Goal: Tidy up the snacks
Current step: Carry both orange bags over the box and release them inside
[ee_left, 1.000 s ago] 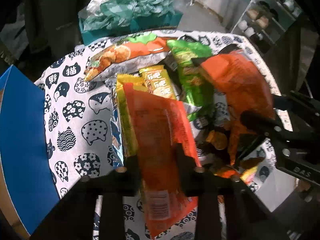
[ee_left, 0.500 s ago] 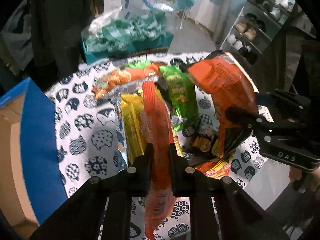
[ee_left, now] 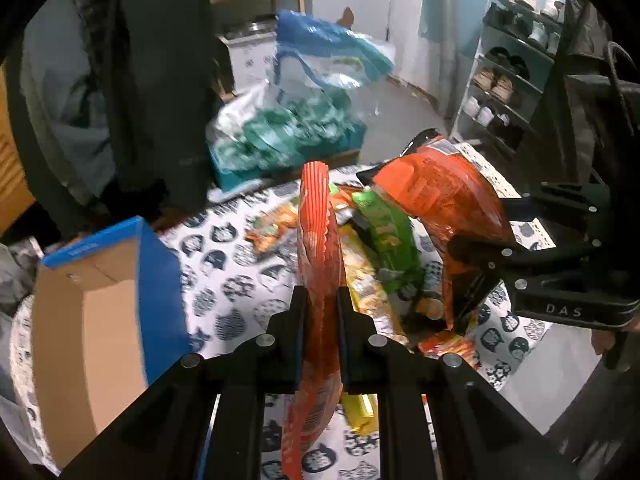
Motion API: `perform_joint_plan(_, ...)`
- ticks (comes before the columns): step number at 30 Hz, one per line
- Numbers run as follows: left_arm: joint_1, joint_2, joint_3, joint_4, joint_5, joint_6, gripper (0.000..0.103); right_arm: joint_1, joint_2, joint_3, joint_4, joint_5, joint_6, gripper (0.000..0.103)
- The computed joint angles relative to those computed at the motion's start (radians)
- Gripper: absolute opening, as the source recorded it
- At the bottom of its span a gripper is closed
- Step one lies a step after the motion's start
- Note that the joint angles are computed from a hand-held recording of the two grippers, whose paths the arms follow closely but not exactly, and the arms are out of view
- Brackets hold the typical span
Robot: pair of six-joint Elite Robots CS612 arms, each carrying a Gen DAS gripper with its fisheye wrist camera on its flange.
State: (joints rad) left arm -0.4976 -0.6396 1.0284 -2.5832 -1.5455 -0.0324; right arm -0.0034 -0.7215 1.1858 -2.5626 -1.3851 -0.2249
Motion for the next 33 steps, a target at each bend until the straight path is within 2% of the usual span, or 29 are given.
perform_joint_plan(15,0.03,-0.073,0.111,-0.185,0.114,0.012,0.013,0.048,0.019,-0.081,0.019,0.029,-0.024,0.051)
perform_joint_plan(24,0.073,-0.097,0.164,-0.218,0.145,-0.041,0.013,0.089,0.059,-0.177,0.075,0.064,-0.046,0.051)
perform_joint_plan(33,0.108,-0.117,0.22,-0.217,0.175,-0.092,0.013,0.139,0.127,-0.311,0.179,0.103,-0.069,0.051)
